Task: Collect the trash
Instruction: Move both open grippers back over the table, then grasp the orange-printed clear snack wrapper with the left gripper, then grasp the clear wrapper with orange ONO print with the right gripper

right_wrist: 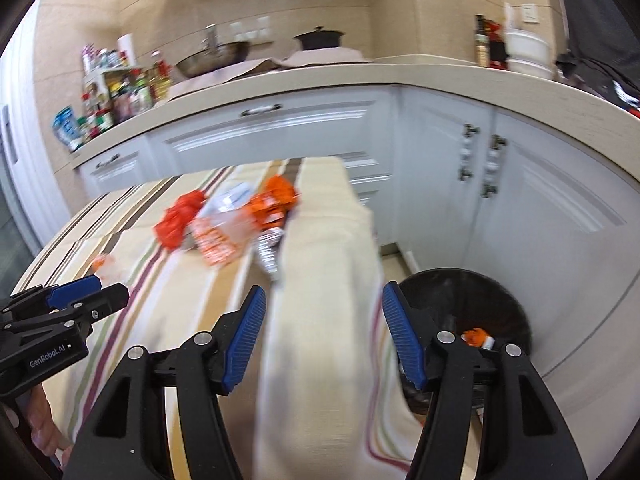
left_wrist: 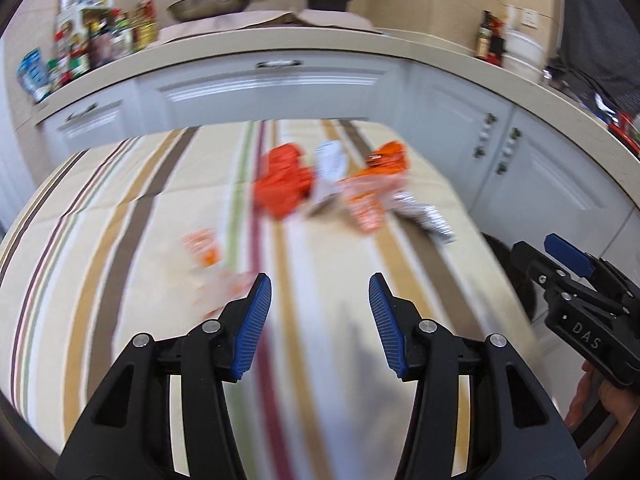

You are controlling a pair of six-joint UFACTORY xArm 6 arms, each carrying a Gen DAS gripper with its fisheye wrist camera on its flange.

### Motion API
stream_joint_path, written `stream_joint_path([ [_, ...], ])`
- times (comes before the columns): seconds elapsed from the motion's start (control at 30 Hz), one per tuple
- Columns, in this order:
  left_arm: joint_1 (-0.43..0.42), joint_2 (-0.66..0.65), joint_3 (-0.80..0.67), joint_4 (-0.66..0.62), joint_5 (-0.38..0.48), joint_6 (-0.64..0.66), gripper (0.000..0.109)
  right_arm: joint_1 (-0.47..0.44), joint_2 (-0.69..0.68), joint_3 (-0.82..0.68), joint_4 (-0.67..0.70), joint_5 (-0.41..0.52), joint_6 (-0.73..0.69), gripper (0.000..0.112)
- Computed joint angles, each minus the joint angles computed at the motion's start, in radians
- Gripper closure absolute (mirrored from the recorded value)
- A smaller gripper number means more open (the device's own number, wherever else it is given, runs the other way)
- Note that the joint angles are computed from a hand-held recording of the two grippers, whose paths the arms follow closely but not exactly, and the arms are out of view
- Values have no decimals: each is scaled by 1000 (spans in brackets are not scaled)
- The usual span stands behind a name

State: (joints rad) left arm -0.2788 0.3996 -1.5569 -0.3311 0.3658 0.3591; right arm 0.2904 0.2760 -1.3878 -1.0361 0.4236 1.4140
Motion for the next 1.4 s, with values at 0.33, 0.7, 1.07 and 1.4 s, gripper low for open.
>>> stream_joint_path([
  [0.33,74,3,22,9,0,-29,59,45,73,-83,103,9,-128,53],
  [0.7,84,106,-120,48,40,-85,59,45,93,-111,147,16,-176,52],
  [1.07,76,142,-163,18,60,-25,96,36,111,-133,201,7,-229,51],
  [1.4,79,142,-174,-22,65,2,97,26,186,-237,285,-5,-331,51],
])
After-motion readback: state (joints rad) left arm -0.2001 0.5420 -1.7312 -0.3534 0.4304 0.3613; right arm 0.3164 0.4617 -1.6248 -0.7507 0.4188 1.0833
